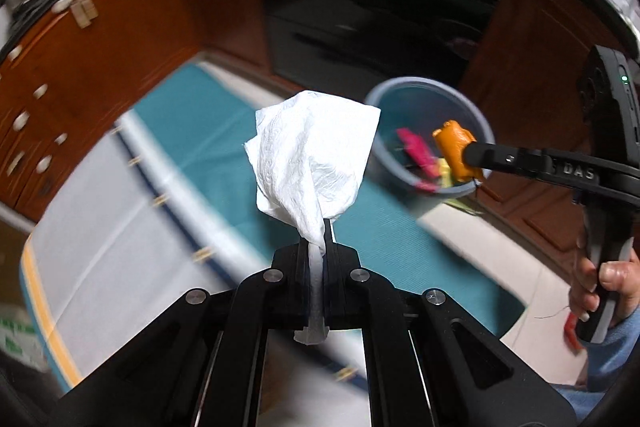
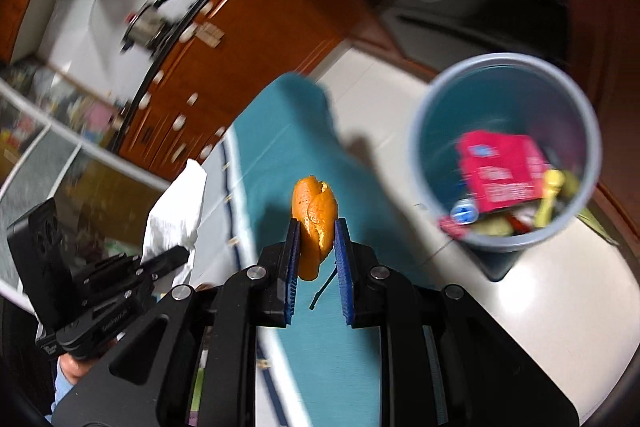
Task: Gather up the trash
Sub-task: 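Carry peel and napkin to the bin and open both tools to drop them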
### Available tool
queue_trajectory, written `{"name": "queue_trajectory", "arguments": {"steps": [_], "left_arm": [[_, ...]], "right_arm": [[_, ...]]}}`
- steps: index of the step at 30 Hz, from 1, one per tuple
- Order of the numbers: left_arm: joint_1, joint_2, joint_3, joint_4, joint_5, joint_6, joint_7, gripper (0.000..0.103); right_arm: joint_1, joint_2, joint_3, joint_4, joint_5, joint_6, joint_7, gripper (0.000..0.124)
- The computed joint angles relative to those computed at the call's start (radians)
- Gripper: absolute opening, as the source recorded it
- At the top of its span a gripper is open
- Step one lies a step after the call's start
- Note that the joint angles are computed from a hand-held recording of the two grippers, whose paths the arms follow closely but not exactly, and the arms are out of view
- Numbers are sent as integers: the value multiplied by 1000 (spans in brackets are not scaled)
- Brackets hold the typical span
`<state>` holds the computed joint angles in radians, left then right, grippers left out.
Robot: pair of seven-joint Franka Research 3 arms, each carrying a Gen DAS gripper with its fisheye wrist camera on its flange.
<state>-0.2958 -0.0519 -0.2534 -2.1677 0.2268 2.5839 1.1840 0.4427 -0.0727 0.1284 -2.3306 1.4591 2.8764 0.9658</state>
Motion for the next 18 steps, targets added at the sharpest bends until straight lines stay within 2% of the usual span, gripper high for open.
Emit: {"name": "queue_trajectory", "arguments": {"steps": [5,8,14,18], "left_arm": [[-46,194,-37,201,-1,-43,49,5],[-73,306,-52,322,-12,-78,80,5],[-121,486,-44,537,-4,-148,91,5],[-131,569,-41,646,-23,-179,104,5]], "right_arm": [[-55,-33,-50,-75,45,7,-24,17],[-87,-26,-67,-93,26,1,-8,17],[-127,23,-74,-82,-44,-10,37,17],[-144,56,-71,-59,-86,-10,58,17]]}}
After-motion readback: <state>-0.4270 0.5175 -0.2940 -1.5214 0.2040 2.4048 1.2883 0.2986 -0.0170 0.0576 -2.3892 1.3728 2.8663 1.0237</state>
